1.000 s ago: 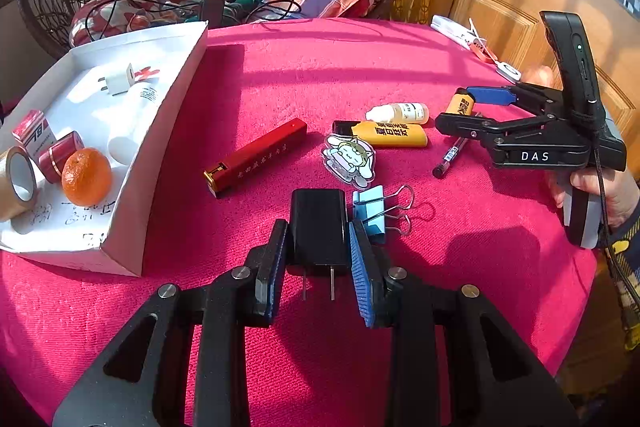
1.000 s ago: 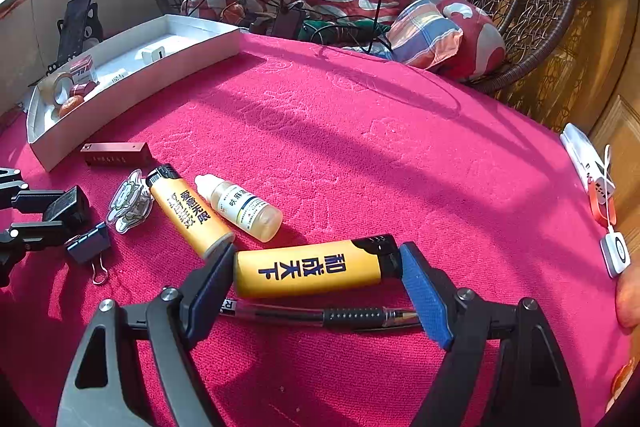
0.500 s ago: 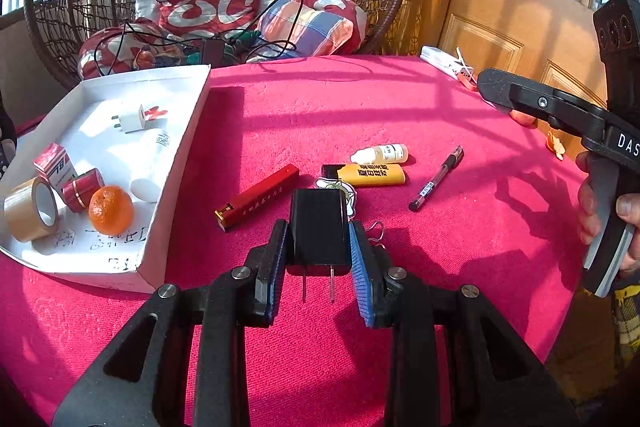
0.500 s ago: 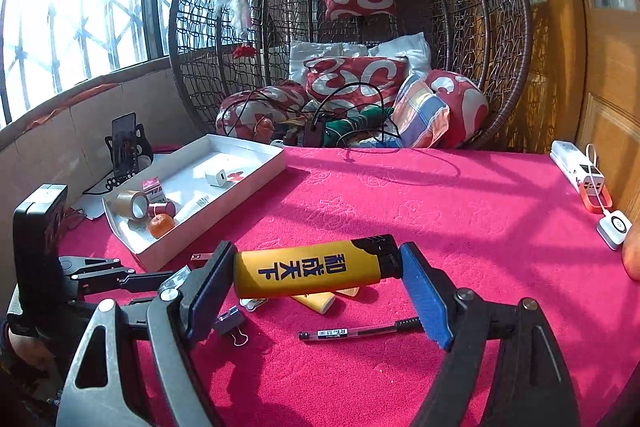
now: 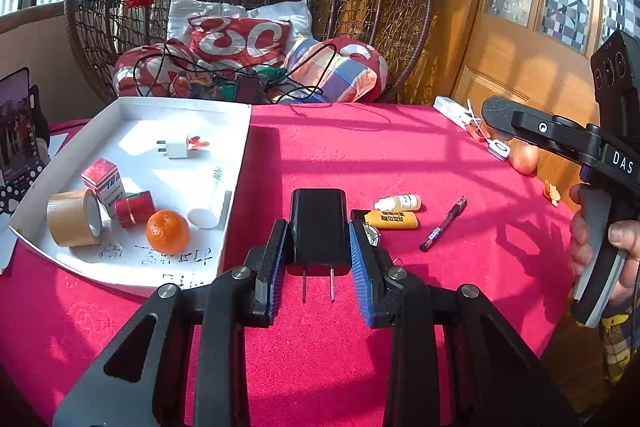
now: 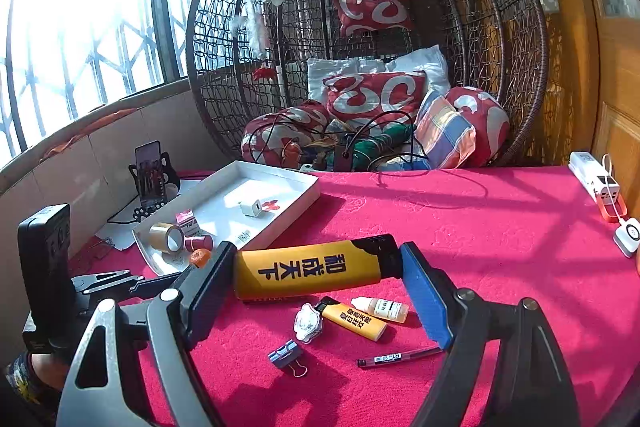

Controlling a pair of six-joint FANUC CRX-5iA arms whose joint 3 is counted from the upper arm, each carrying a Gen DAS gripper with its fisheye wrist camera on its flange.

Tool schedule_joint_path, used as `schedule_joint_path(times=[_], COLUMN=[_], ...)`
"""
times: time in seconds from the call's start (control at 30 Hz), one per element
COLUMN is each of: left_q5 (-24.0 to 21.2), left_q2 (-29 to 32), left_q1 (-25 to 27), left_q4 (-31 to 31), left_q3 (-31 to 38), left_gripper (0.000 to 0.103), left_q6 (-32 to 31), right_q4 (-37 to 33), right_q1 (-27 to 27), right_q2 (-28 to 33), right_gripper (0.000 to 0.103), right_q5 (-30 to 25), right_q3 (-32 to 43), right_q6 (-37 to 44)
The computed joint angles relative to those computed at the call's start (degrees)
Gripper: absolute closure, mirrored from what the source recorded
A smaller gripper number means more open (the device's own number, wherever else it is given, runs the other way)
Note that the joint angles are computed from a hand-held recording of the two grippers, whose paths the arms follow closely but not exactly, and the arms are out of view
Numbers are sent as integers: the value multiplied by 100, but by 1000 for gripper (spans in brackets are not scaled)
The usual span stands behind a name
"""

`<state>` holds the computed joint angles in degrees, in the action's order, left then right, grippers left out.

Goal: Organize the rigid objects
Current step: 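Carry the black charger with the left tool while the right tool carries the yellow tube to the tray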

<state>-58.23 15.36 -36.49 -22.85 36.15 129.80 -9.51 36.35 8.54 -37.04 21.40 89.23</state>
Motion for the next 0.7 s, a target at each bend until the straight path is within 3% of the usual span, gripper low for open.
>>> schedule_joint_path(times=[0.4, 0.7], left_q5=[141, 2], left_q2=[-307, -462], left_q1=[38, 263], left_q4=[-202, -438], left_q3=[-337, -238], left_gripper=[74, 74], left_q6=[351, 446], right_q4=[-73, -189], right_q1=[241, 292], right_q2=[233, 671], right_gripper=[21, 21], right_q5=[-168, -685], right_q3=[456, 1183], right_q6=[41, 118])
